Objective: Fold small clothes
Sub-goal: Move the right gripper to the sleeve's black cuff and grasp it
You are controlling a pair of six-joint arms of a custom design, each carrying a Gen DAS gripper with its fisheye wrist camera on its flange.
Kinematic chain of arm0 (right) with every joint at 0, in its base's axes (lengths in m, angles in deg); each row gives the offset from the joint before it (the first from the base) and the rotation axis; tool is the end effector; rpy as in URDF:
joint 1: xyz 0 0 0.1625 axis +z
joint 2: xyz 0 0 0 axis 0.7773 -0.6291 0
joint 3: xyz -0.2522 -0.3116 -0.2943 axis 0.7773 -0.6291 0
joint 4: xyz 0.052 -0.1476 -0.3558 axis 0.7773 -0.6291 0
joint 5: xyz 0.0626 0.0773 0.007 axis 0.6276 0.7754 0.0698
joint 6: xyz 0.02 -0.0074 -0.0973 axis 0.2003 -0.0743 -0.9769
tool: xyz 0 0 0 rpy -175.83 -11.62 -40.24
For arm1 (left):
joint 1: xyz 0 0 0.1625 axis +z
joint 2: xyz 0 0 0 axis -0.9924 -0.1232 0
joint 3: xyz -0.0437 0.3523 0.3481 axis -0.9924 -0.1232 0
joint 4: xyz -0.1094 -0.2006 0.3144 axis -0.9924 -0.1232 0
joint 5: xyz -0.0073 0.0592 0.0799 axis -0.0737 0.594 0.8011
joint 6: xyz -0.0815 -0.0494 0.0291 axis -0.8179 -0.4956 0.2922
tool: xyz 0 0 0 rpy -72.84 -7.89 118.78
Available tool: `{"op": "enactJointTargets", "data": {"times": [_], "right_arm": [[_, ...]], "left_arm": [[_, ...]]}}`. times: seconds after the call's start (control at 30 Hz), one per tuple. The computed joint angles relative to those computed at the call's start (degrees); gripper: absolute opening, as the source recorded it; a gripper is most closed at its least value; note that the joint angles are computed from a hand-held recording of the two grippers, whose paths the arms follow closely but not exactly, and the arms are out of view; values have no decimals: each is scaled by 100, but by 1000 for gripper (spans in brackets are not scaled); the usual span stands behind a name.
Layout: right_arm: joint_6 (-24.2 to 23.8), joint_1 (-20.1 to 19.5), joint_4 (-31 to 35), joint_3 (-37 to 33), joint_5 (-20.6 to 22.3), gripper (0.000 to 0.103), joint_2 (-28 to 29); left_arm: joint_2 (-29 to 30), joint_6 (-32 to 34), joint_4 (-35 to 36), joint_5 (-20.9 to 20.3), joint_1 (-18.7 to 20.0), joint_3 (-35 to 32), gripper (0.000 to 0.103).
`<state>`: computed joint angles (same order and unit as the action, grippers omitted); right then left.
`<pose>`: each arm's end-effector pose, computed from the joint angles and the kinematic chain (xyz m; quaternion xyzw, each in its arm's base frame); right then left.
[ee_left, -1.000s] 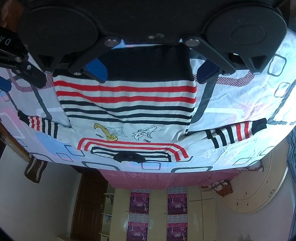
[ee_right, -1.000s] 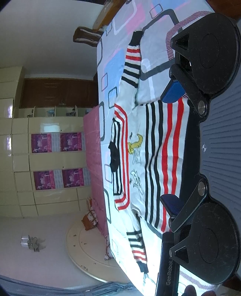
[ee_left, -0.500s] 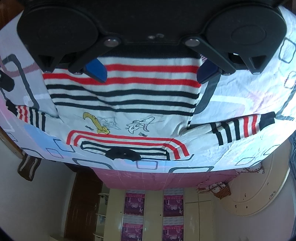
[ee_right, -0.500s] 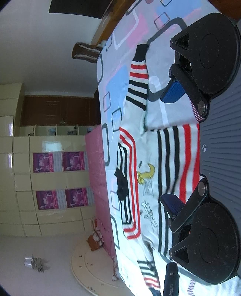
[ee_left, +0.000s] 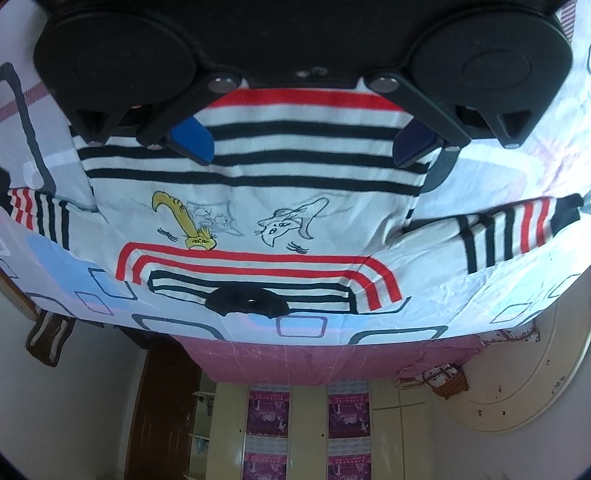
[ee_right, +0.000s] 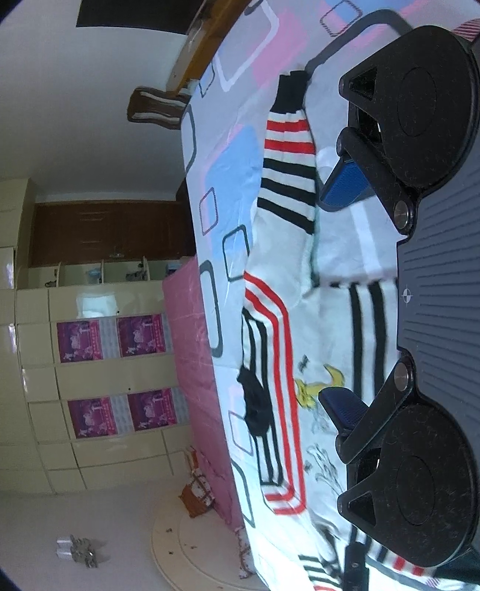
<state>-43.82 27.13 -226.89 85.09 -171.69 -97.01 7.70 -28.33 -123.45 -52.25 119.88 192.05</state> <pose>0.0146 -0.5504 0.2893 0.2282 -0.8577 0.3955 0.2364 -0.2990 -0.5064 0.0264 -0.0091 0.8246 -0.3946 0.4054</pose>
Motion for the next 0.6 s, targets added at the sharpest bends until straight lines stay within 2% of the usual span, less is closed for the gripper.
{"op": "enactJointTargets", "data": {"times": [0.13,0.27,0.43,0.47,0.53,0.6], "right_arm": [[0,-104,282,-475,20,103,163],[27,-189,459,-947,-56,102,370],[-7,-291,536,-1431,-208,102,601],[11,-321,593,-1545,-229,91,643],[165,-384,848,-1798,-284,79,702],[306,-449,936,-2062,-411,79,812]], "left_arm": [[199,345,-331,17,211,-271,103],[473,1110,-1430,1,413,-442,103],[741,1482,-1489,-5,673,-935,102],[786,1558,-1462,8,710,-1026,101],[894,1712,-1410,15,799,-1241,101],[991,1838,-1370,-3,875,-1434,100]]}}
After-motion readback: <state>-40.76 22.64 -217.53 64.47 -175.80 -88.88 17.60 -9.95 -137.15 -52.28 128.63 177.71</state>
